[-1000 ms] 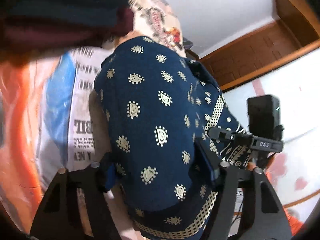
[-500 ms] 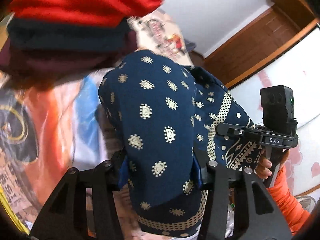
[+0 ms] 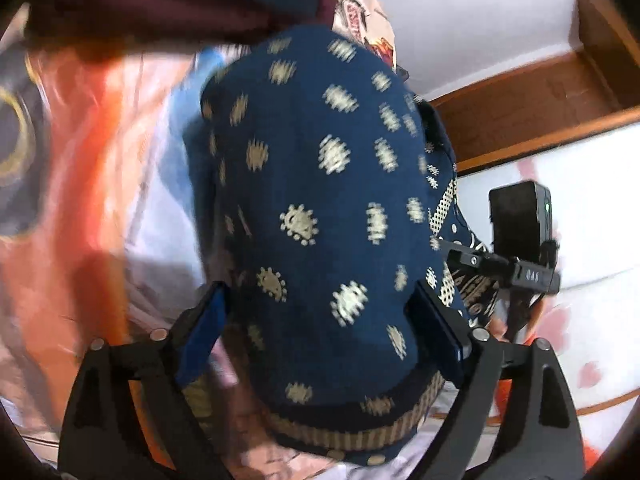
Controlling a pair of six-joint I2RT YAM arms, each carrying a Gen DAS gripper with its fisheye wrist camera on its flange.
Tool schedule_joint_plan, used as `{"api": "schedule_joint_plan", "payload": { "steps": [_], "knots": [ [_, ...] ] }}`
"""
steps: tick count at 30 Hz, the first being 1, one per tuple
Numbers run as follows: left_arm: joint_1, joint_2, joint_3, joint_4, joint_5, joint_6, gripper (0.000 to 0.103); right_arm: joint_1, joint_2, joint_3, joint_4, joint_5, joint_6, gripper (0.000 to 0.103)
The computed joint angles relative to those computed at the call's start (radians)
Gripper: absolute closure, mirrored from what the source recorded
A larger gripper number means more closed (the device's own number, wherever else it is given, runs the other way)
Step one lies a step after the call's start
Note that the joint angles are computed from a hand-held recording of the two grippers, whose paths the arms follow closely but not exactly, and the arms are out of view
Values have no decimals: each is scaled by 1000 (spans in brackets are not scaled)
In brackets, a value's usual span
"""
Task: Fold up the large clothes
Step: 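Grasp the bundle sides with both grippers and lift it off the bed, then carry the bundle with both grippers over the red-and-maroon clothes stack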
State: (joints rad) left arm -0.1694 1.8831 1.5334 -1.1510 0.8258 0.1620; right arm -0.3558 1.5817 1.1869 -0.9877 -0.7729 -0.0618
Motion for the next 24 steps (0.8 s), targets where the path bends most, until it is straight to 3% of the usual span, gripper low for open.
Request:
{"api": "schedule_joint_plan", "payload": {
  "steps": [3,4,5,7,10,16,24],
  "knots": [
    [-18,5,-27,55,25,-56,13,11,21,-13,31,-41,28,39],
    [-31,-13,-37,84,8,-75,14,6,22,-13,28,-53,21,49],
    [-41,-38,-50,108,-15,-88,18,-5,1,-18,-1,-71,7,60],
    [-60,-93,-63,134,-57,-92,28,-18,-31,-30,-18,-85,0,72],
    [-76,-139,-54,147,-84,-92,42,-35,-83,-26,-39,-91,-17,81],
    [-64,-224,47,87,-66,-79,48,7,-204,64,-64,-55,11,82],
    [5,-198,425,-56,-8,-53,49,58,-198,360,-85,-58,97,82]
  ]
}}
